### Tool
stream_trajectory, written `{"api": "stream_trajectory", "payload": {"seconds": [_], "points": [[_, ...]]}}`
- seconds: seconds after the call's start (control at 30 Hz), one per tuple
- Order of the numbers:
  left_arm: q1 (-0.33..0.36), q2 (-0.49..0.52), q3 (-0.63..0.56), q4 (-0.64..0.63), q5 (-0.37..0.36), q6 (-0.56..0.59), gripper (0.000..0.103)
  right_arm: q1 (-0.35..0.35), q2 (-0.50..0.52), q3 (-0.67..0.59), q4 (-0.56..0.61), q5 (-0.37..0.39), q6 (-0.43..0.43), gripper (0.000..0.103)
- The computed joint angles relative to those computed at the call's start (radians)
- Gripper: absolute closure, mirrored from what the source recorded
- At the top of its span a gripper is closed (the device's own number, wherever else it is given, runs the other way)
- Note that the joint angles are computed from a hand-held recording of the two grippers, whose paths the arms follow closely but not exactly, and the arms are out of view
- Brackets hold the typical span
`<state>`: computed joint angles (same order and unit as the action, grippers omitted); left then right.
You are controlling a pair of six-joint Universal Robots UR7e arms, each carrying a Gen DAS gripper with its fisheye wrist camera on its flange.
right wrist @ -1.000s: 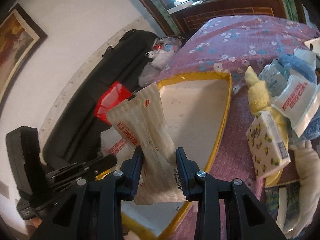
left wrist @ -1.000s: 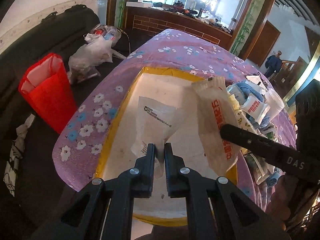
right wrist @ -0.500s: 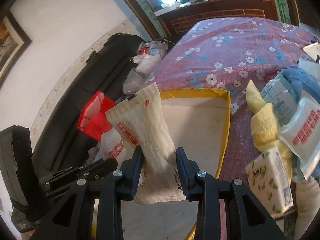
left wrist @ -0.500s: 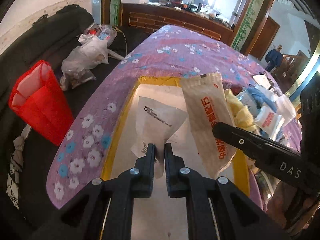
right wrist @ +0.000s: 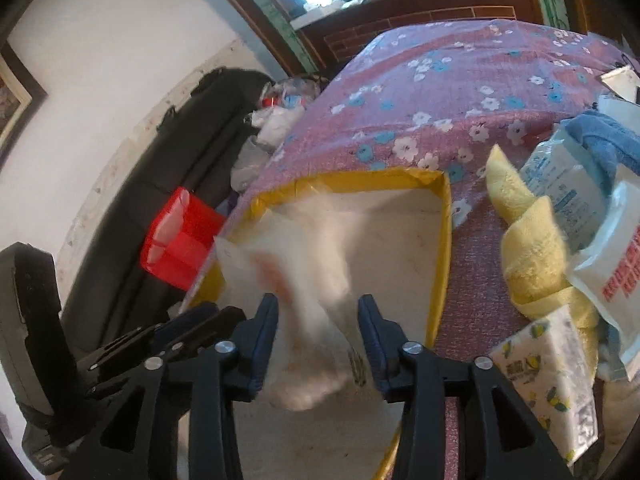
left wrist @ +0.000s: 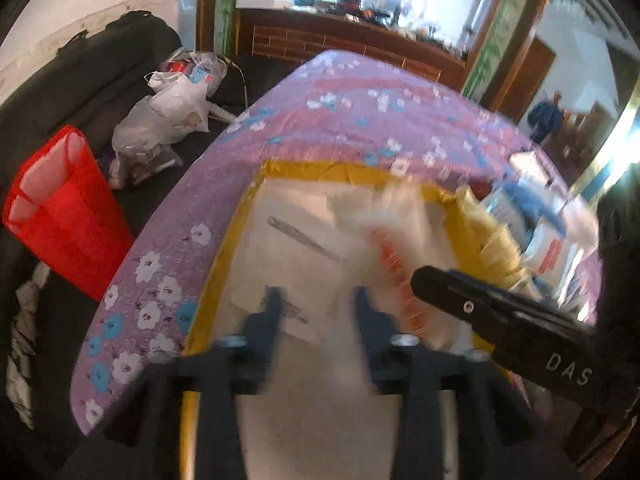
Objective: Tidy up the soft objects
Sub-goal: 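Carry both sachets over the yellow-rimmed tray and open both grippers, then grasp the white rolled cloth with the left gripper while the right grasps the blue towel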
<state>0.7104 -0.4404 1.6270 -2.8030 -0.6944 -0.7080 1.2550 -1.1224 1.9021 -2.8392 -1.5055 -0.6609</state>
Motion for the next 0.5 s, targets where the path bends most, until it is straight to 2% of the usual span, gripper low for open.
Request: {"api": "stream_trajectory", "payload": {"seconds": [0.07, 0.13, 0.17, 0.23, 0.3, 0.37, 0.43, 0.5], "points": [[-0.019, -0.003, 0.026, -0.069, 0.025, 0.000, 0.047, -0.025, -0.037, 0.022, 0.005, 0.080, -0.009, 0.037], [-0.049, -0.009, 0.055, -0.141, 0.046, 0.012, 0.037, -0.050, -0.078, 0.047, 0.014, 0.142, -0.022, 0.032], [-0.069, -0.008, 0.068, -0.179, 0.058, 0.016, 0.036, -0.069, -0.116, 0.075, 0.009, 0.175, -0.031, 0.032], [-0.108, 0.002, 0.089, -0.261, 0.060, 0.034, 0.028, -0.107, -0.185, 0.125, 0.016, 0.243, -0.087, 0.027], [-0.146, 0.024, 0.085, -0.297, 0.041, 0.049, 0.025, -0.157, -0.262, 0.180, 0.014, 0.287, -0.165, 0.023], [-0.177, 0.051, 0.070, -0.296, 0.013, 0.068, 0.024, -0.230, -0.354, 0.220, 0.083, 0.325, -0.242, 0.023], [-0.196, 0.078, 0.048, -0.286, -0.033, 0.069, 0.024, -0.289, -0.407, 0.219, 0.160, 0.345, -0.279, 0.023], [-0.204, 0.110, 0.016, -0.282, -0.110, 0.092, 0.024, -0.350, -0.458, 0.205, 0.259, 0.358, -0.298, 0.023]]}}
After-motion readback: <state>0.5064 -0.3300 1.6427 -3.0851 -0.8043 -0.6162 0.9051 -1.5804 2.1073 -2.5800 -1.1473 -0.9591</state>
